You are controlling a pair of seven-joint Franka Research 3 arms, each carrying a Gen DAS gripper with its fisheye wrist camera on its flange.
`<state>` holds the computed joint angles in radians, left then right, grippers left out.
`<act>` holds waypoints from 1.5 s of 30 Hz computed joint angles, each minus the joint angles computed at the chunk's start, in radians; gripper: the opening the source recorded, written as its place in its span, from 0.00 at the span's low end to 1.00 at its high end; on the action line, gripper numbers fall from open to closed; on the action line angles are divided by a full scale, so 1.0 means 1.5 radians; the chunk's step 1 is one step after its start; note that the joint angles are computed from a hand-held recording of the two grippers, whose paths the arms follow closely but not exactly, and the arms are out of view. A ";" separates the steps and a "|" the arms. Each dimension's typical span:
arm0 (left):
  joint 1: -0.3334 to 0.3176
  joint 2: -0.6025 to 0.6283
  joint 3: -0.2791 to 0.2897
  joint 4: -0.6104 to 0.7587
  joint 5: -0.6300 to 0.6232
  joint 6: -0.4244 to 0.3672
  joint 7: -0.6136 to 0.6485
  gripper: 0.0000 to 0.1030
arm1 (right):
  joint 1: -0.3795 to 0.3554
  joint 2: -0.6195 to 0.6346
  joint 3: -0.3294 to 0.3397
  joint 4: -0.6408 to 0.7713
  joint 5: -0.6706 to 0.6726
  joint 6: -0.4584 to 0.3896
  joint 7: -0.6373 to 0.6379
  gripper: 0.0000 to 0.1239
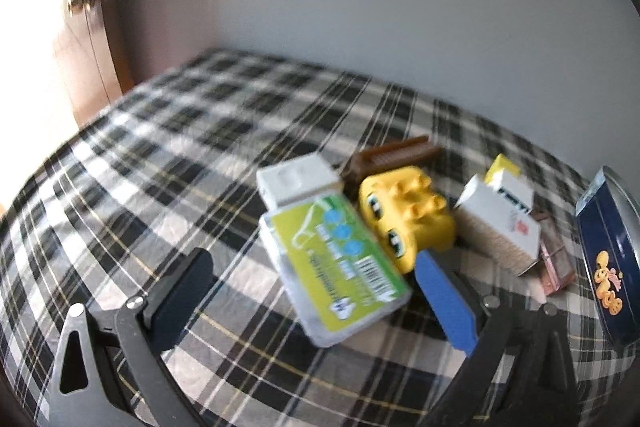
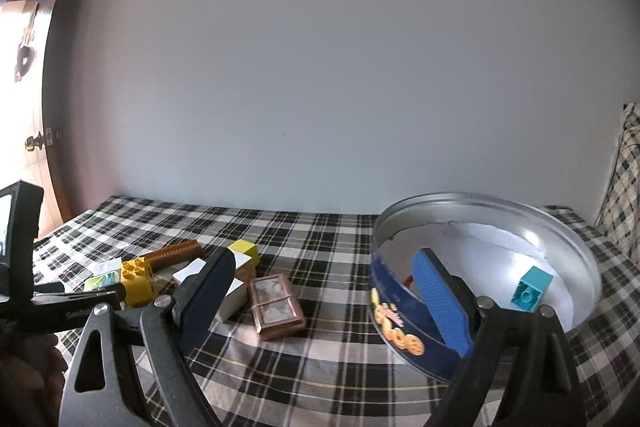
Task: Organize rigid objects
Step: 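Grasp the green floss box with the left tool while the right tool grasps the brown frame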
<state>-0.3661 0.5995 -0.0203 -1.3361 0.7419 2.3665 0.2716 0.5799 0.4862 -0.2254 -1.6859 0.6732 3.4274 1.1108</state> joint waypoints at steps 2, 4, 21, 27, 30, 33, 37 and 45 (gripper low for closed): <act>0.021 -0.003 -0.014 -0.013 -0.030 0.019 0.019 0.99 | 0.011 0.004 -0.012 0.009 0.007 -0.022 0.006 0.74; 0.040 -0.003 -0.025 -0.020 -0.064 0.024 0.046 0.99 | 0.016 0.012 -0.022 0.022 0.001 -0.046 0.027 0.74; 0.073 -0.052 -0.016 -0.102 -0.074 0.082 0.177 0.58 | 0.038 0.070 -0.090 0.124 -0.160 -0.264 0.189 0.74; 0.076 -0.053 -0.017 -0.106 -0.079 0.093 0.179 0.57 | 0.018 0.062 -0.075 0.124 -0.217 -0.307 0.227 0.74; 0.078 -0.049 -0.020 -0.103 -0.084 0.097 0.187 0.62 | 0.002 0.065 -0.063 0.136 -0.241 -0.337 0.252 0.74; 0.084 -0.038 -0.033 -0.087 -0.103 0.092 0.234 0.80 | -0.019 0.081 -0.043 0.172 -0.271 -0.384 0.263 0.73; 0.086 -0.037 -0.031 -0.088 -0.116 0.104 0.252 0.80 | -0.015 0.125 -0.061 0.243 -0.341 -0.446 0.320 0.73; 0.083 -0.055 -0.016 -0.118 -0.102 0.130 0.214 0.52 | -0.091 0.185 0.033 0.371 -0.383 -0.584 0.313 0.45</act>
